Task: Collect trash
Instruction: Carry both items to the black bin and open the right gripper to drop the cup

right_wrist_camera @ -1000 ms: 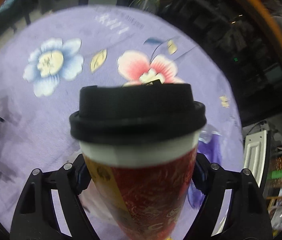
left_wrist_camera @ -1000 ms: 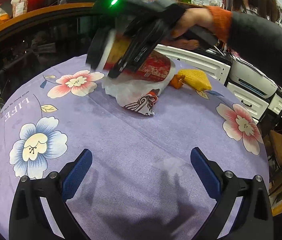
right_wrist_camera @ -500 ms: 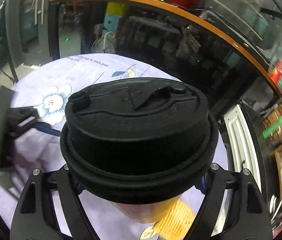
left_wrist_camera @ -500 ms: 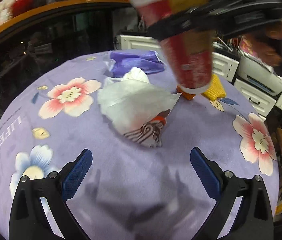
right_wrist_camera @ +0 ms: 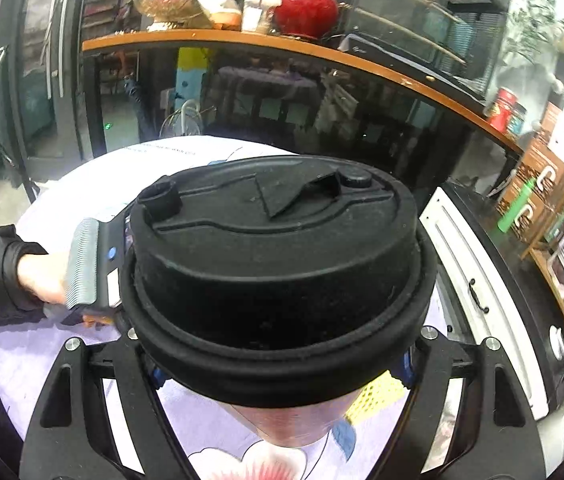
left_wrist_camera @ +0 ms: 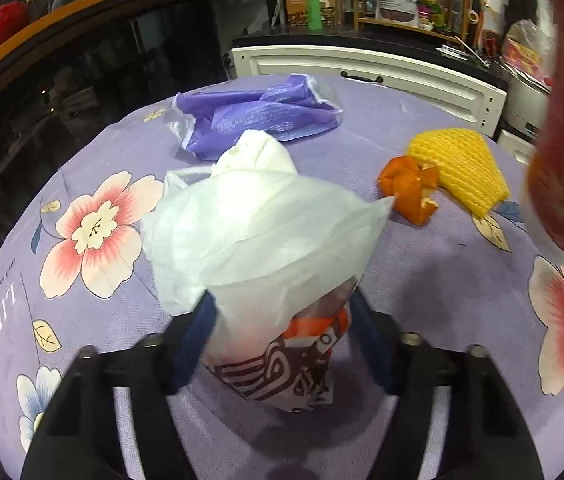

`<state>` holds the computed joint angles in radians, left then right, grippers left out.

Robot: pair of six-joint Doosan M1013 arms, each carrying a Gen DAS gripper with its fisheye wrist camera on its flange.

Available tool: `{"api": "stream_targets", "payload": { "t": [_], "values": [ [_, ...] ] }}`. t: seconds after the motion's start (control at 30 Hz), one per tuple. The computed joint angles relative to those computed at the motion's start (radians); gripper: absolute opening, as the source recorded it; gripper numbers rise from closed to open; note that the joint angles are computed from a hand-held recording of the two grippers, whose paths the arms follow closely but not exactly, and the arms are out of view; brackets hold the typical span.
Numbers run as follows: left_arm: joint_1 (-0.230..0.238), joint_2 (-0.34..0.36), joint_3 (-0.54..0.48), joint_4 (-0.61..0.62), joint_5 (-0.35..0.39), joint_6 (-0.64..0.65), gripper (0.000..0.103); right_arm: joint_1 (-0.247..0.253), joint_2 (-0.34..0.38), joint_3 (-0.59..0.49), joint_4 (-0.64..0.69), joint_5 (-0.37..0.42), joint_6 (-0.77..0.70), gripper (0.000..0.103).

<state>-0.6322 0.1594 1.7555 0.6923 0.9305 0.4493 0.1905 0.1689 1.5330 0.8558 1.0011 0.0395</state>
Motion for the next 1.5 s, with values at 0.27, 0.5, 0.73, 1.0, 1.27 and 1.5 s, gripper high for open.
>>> {"api": "stream_targets", "payload": {
  "t": [0.27,0.5,0.73,1.0,1.27,1.5],
  "values": [
    [-0.032,-0.051,0.051,0.056,-0.013,-0.148,0.008,-0.042,-0.043,0.086,0.086,-0.044,0.027,0.079],
    [-0.128,-0.120,0.099,0.171,-0.024,-0.342,0.008,-0.101,-0.099,0.168,0.157,-0.034,0.026,0.079],
    [-0.247,-0.149,0.106,0.258,-0.015,-0.444,0.008,-0.191,-0.188,0.294,0.219,-0.085,-0.016,0.079],
    [-0.359,-0.102,0.056,0.330,-0.064,-0.495,0.008,-0.356,-0.247,0.396,0.280,-0.097,-0.061,0.079],
    [-0.383,-0.022,-0.019,0.345,-0.188,-0.486,0.008,-0.452,-0.192,0.421,0.198,-0.175,0.035,0.079],
    [-0.392,0.047,-0.087,0.304,-0.252,-0.401,0.008,-0.423,-0.075,0.408,0.026,-0.297,0.212,0.079]
  ]
}}
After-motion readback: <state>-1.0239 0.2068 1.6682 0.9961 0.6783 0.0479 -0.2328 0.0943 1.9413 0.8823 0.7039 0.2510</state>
